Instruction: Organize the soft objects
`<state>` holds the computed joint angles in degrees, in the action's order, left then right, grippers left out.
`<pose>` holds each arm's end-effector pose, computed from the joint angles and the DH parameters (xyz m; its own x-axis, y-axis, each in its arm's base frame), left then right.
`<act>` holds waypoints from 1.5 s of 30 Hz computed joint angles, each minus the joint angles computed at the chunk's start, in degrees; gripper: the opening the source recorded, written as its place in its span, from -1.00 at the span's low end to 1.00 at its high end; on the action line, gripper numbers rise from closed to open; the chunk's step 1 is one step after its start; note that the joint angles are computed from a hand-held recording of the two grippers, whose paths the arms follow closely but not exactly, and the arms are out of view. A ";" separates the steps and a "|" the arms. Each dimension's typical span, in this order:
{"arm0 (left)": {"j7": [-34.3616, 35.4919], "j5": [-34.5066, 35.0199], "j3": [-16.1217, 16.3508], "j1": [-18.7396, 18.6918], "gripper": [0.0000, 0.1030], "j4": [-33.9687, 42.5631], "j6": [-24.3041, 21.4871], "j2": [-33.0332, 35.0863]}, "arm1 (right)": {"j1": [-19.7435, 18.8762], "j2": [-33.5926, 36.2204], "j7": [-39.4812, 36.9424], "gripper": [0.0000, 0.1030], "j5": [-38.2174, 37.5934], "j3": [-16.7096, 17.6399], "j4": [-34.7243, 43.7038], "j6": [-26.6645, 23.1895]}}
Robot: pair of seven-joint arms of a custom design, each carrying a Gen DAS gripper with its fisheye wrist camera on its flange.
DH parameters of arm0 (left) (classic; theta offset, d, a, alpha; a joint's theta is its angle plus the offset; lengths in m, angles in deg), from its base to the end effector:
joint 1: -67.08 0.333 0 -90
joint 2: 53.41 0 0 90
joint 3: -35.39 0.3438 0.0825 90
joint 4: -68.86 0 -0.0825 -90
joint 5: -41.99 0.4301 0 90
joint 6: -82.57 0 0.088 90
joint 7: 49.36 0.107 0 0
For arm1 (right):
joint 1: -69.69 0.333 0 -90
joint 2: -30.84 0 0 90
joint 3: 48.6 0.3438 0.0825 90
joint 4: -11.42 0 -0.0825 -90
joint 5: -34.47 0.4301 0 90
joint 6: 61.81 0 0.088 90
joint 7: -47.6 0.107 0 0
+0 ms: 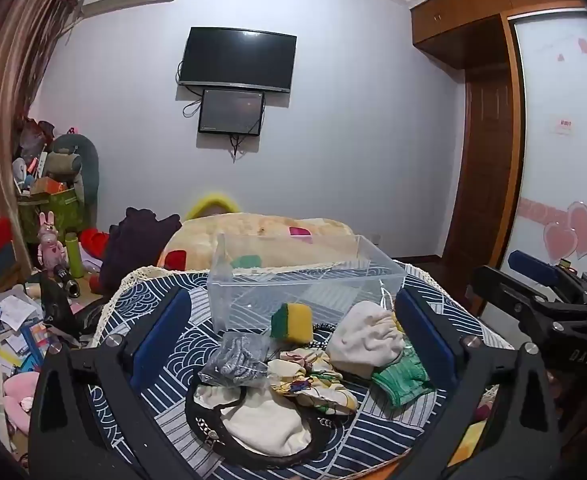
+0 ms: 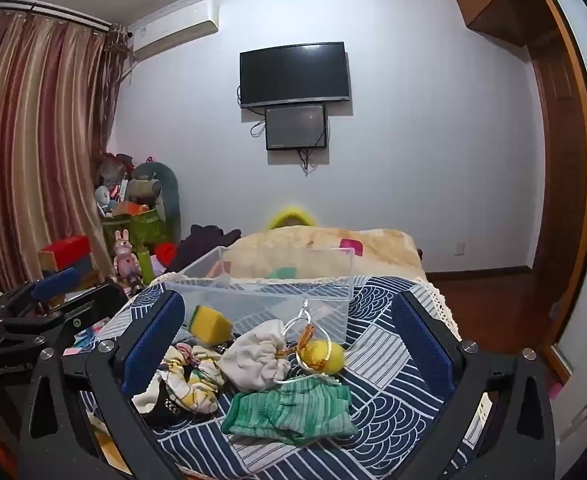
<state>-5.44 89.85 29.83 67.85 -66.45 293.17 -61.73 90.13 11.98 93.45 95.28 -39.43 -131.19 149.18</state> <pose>0.5056 -0.1415 0.5318 -0.4272 -0.8948 0.1293 -0.2823 -0.0038 -0.9593 0.4391 0.1266 0.5457 0.0020 -0.9995 -0.0326 -0.2475 0.0311 -0.9684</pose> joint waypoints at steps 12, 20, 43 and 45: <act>-3.71 5.88 0.10 1.46 1.00 1.05 -0.51 -1.64 | 0.49 0.15 -0.58 1.00 0.69 -0.26 0.23 -0.02; 1.91 0.43 -0.24 0.37 1.00 -0.51 -0.02 -1.48 | 0.42 -0.53 0.17 1.00 -0.66 -0.14 -0.40 0.18; 6.60 -4.67 -0.83 -0.14 1.00 -2.10 0.83 -2.03 | 0.32 -1.14 0.93 1.00 -1.60 0.16 -0.80 0.59; 6.85 -5.00 -0.93 -0.14 1.00 -2.15 0.74 -2.06 | 0.39 -1.16 1.10 1.00 -1.83 0.05 -0.85 0.55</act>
<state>1.41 84.85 28.89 67.70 -68.60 293.91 -63.78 90.52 10.82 94.55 93.45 -39.39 -132.04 149.73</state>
